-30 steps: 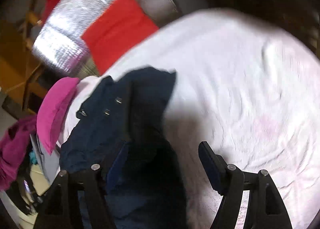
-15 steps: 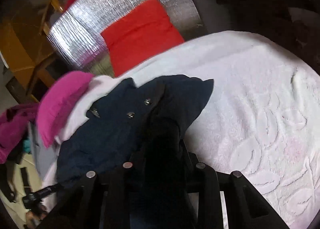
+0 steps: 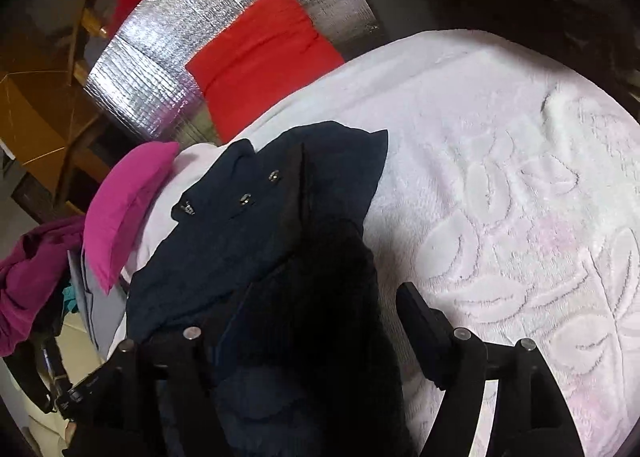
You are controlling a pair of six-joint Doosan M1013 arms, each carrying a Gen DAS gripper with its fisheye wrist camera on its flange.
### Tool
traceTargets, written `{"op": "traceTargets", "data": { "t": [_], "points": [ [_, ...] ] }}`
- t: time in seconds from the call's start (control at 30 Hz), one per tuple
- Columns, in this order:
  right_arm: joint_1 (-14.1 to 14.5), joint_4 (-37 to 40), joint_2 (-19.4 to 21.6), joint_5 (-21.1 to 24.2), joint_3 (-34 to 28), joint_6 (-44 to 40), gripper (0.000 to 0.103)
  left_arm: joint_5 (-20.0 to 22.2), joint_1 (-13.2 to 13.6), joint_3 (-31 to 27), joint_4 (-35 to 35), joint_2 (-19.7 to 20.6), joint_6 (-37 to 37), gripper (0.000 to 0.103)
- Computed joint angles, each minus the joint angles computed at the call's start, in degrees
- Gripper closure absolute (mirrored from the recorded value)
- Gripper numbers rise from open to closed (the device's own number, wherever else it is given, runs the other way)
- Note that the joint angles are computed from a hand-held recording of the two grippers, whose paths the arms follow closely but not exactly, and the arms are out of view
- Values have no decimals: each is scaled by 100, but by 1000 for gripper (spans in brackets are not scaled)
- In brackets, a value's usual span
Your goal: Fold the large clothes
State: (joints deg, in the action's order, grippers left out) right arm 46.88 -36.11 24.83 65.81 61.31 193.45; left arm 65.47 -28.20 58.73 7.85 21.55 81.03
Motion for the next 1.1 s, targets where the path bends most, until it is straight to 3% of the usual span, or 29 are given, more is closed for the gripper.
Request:
{"op": "traceTargets", "data": {
  "t": [0.27, 0.4, 0.73, 0.83, 0.9, 0.97, 1.1],
  "points": [
    [-11, -235, -97, -7, 64, 394, 27, -671, -43, 130, 124, -221, 14, 56],
    [-182, -64, 38, 272, -174, 275, 21, -681, -41, 38, 71, -158, 7, 56],
    [-538, 762, 63, -400, 71, 245, 21, -570, -77, -87, 236, -7, -111, 56],
    [-541, 913, 291, -124, -271, -295, 22, -550, -90, -112, 265, 21, -116, 56],
    [-498, 845, 425, 112, -522, -705, 31, -491, -98, -147, 311, 57, -171, 56],
    [-429, 628, 554, 406, -786, -961, 47, -398, -87, -202, 284, 108, -225, 55],
    [-309, 70, 616, 670, -901, -1040, 50, -44, -29, -359, 13, 244, -305, 43]
  ]
}}
